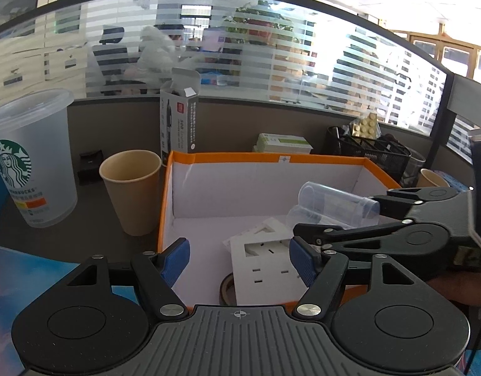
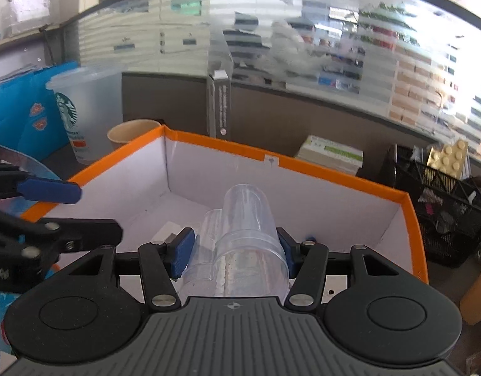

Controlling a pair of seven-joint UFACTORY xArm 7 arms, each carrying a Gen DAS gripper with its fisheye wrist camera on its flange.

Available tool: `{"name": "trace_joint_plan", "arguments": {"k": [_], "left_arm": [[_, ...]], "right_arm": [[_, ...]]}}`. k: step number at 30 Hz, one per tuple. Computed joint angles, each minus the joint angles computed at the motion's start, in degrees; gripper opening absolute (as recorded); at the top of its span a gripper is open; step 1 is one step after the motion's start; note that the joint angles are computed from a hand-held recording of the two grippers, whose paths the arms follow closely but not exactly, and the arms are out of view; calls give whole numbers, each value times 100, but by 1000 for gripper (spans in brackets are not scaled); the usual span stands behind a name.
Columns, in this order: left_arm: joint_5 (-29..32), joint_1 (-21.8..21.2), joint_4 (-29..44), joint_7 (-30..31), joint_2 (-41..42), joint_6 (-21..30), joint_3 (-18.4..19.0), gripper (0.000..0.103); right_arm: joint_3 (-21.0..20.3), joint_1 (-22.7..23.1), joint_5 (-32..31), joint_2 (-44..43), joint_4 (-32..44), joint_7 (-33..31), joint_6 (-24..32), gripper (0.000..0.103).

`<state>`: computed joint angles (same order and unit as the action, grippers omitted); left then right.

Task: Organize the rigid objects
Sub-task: 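Open both tools to drop the cup and plate into the box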

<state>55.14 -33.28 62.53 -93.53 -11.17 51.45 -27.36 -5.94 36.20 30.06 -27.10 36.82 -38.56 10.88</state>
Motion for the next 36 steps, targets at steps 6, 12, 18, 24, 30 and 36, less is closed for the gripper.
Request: {"name": "trace_joint_plan", "arguments": {"k": [6,12,18,24,30,36], "left_arm": [[-50,-3,-64,17,-71,16,-28,71],[-143,-6,-133,7,-189,82,-100,72],[-219,59,-195,-10,-509,285,-319,78],[-226,152,-191,-138,-861,807,-637,83],[-449,313,-328,-94,-1292,1264,-1015,94],[-986,341,-638,-209,-1481,1381,-1276,98]], "right_arm": [[292,-412,-277,88,120,405,387,53],[455,-621,-399,40,91,613,529,67],[480,-654,-598,-333,-151,815,287,72],[412,-512,-892,-1148,-645,955,-128,66],[-1,52,-1214,-2380,-1262,943,-179,48],[-168,579,-1185,-3247,-1964,793,733,42]]}}
